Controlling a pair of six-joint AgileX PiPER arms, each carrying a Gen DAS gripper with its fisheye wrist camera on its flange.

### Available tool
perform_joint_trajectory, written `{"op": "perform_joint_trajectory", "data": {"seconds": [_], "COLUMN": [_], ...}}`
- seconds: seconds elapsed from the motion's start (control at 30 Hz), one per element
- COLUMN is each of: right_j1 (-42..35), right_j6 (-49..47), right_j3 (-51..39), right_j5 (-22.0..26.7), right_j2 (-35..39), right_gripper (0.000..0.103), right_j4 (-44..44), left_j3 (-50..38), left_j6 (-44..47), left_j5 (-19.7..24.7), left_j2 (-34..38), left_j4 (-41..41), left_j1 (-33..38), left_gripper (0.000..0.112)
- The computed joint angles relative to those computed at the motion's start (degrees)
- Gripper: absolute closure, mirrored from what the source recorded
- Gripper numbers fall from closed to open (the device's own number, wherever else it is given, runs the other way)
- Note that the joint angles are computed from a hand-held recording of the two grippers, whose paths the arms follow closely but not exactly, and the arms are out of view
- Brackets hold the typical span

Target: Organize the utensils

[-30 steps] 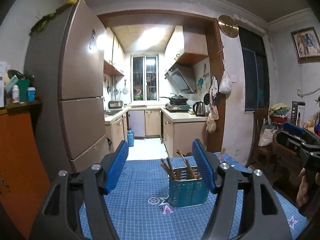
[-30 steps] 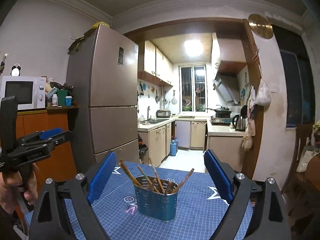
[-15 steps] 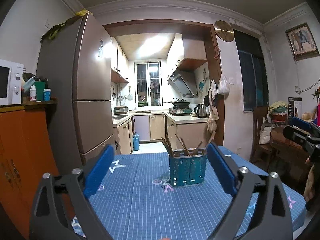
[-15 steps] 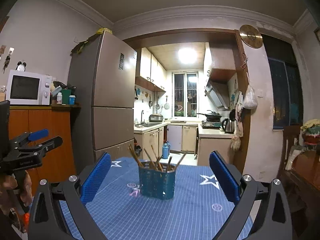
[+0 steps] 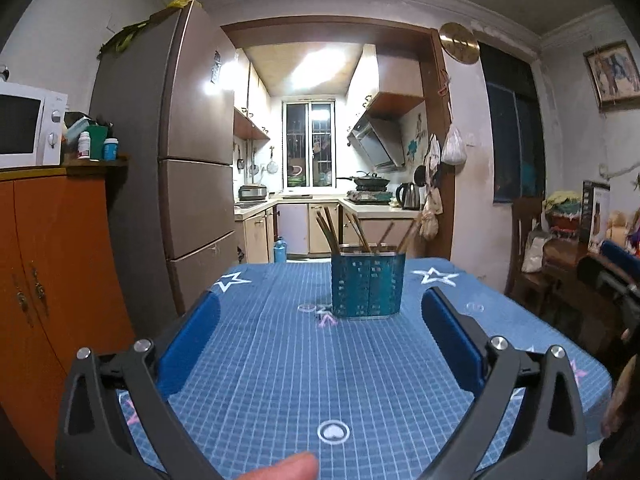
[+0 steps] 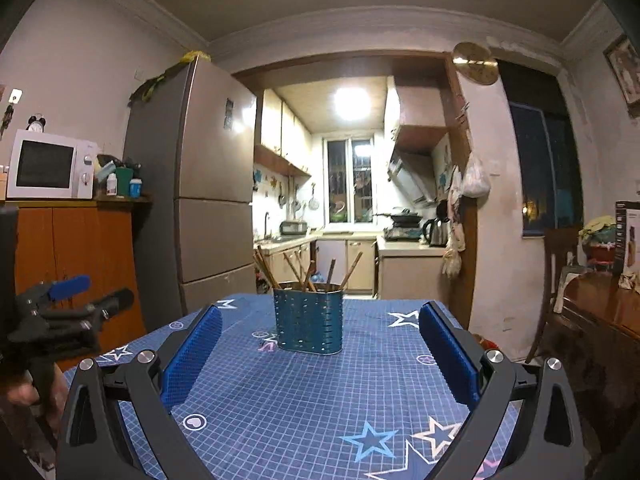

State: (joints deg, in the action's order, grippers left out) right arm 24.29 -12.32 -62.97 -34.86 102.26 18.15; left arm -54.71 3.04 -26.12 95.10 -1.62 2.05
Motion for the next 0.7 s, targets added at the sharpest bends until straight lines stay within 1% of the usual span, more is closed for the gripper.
{"op": "perform_joint_trajectory", "data": {"seconds": [0.07, 0.1, 0.13, 0.2, 0.33, 0.47, 0.7], "right_j1": [1.11, 1.42, 1.74, 2.25, 3.05, 3.87, 5.61], "right_j6": [-0.86, -0.8, -0.46, 0.0, 0.26, 0.91, 0.07], "right_j3": [3.13, 4.25, 5.37, 6.71, 8.22, 10.0, 12.49], "right_j5": [-4.62, -6.12, -7.4, -8.98, -11.3, -13.94, -16.31], "right_j2": [0.01, -0.02, 0.04, 0.33, 1.47, 1.57, 0.06], "right_gripper": [0.005, 0.005, 0.005, 0.005, 0.005, 0.005, 0.005], "right_j4": [1.41, 1.66, 1.98, 2.48, 3.9, 4.59, 5.98], "left_j3": [3.69, 5.24, 6.17, 8.81, 10.66, 11.52, 14.04], "left_j6": [3.24, 4.05, 5.18, 6.95, 6.41, 5.36, 3.66], "left_j5": [-5.58, -8.08, -9.51, -13.9, -15.04, -14.44, -14.67], "left_j2": [0.01, 0.18, 0.17, 0.25, -0.68, -1.74, -3.89], "left_j4": [-3.91, -5.06, -6.54, -9.5, -9.79, -9.57, -8.3], "left_j1": [-1.58, -2.35, -3.18, -4.78, -5.39, -4.3, -2.7], "left_gripper": [0.015, 0.015, 0.015, 0.015, 0.015, 0.015, 0.015]}}
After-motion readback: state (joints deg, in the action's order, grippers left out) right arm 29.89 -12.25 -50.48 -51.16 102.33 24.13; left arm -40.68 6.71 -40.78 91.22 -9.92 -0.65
